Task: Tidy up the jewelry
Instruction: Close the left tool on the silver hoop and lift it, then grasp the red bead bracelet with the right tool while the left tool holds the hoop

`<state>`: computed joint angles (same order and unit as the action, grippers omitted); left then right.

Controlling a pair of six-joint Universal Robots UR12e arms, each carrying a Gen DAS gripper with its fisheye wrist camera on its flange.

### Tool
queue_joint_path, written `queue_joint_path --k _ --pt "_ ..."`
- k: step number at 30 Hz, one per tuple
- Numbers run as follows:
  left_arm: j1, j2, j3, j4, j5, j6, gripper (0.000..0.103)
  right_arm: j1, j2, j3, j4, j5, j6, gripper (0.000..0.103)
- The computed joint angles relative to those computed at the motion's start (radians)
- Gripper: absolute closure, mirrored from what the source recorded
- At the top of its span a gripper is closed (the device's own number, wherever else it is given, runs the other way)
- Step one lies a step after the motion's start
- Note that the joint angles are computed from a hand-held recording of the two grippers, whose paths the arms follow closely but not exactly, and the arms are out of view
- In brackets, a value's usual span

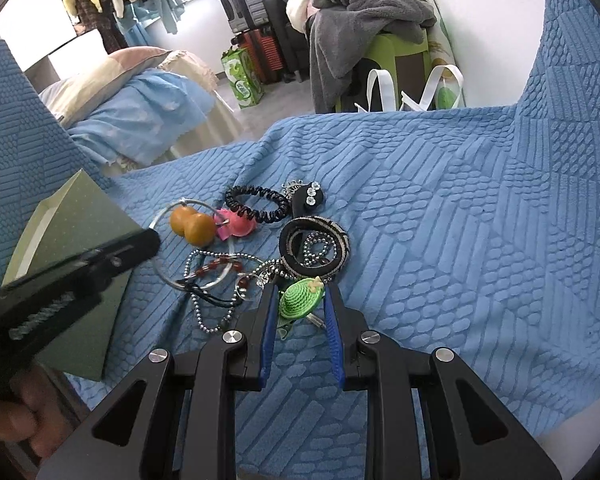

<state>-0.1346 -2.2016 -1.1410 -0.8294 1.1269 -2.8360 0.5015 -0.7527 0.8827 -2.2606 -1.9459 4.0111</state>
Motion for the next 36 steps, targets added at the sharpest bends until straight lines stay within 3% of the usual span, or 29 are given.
queue_joint_path --k 10,16,18,20,25,30,36 --pt "0.037 0.037 -0.001 -0.026 -0.135 -0.001 0.100 0.006 0.010 -0.026 0.033 -0.015 -0.007 0.082" --pt "0.044 0.051 -0.019 -0.016 -0.146 0.012 0.100 0.000 0.024 -0.047 0.083 0.037 -0.008 0.081" --pt "0.046 0.051 -0.020 -0.024 -0.146 0.012 0.100 -0.005 0.015 -0.025 0.060 0.066 0.006 0.079" --pt "0.047 0.052 -0.023 -0.027 -0.144 0.015 0.100 -0.008 0.004 0.000 0.022 0.092 0.019 0.070" --pt "0.052 0.049 -0.023 -0.040 -0.147 0.012 0.100 -0.004 -0.017 0.041 -0.088 0.096 0.012 0.070" --pt "0.054 0.050 -0.022 -0.053 -0.159 0.014 0.100 -0.005 -0.023 0.080 -0.281 0.140 0.000 0.070" --pt "0.057 0.053 -0.026 -0.053 -0.169 0.013 0.100 -0.012 -0.005 0.066 -0.331 0.211 0.012 0.073"
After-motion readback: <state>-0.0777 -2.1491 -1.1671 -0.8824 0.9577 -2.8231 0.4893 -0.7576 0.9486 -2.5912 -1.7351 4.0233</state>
